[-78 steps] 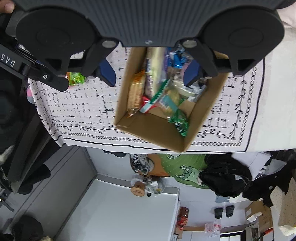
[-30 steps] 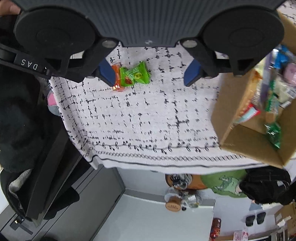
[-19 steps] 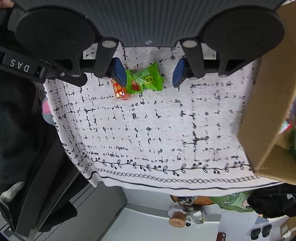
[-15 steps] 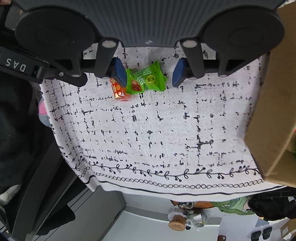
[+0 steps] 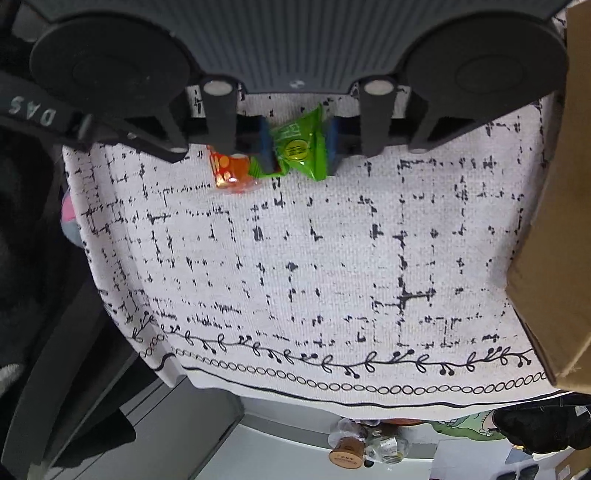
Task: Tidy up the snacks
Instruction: 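Grasp the green candy with the left tool while the right tool grasps the orange candy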
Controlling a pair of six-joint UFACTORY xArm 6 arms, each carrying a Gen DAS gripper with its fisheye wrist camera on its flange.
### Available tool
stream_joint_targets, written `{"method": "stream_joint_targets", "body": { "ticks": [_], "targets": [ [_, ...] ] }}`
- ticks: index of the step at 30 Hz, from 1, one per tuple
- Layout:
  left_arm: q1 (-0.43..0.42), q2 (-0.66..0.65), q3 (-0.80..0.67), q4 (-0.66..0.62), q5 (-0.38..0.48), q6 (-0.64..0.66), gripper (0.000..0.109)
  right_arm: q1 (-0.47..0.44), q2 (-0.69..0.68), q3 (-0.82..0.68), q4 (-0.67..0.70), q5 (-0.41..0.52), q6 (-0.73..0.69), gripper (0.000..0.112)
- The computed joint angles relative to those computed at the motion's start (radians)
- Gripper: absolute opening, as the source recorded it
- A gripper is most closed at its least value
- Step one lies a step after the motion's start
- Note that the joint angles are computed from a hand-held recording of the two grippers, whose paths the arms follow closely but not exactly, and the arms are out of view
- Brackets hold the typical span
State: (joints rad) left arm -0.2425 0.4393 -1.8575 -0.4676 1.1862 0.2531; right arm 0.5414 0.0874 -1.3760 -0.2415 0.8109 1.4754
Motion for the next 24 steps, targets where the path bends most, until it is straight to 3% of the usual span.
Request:
{"method": "stream_joint_targets", "body": {
  "ticks": [10, 20, 22, 24],
  "targets": [
    [0.042, 0.041, -0.082, 0.017, 0.025, -0.006, 0.023, 0.005, 0.08, -0.082, -0.026, 0.001, -0.04, 0.047],
    [0.074, 0.053, -0.126, 0.021, 0.051, -0.001, 0.023, 0.027, 0.176, -0.211, -0.056, 0.11, -0.125, 0.061],
    [0.078, 0.048, -0.121, 0.02, 0.051, 0.0, 0.023, 0.028, 0.196, -0.228, -0.005, 0.128, -0.186, 0.058],
    [0.081, 0.041, -0.113, 0.02, 0.051, 0.003, 0.023, 0.038, 0.213, -0.25, -0.017, 0.169, -0.209, 0.043]
  ]
}}
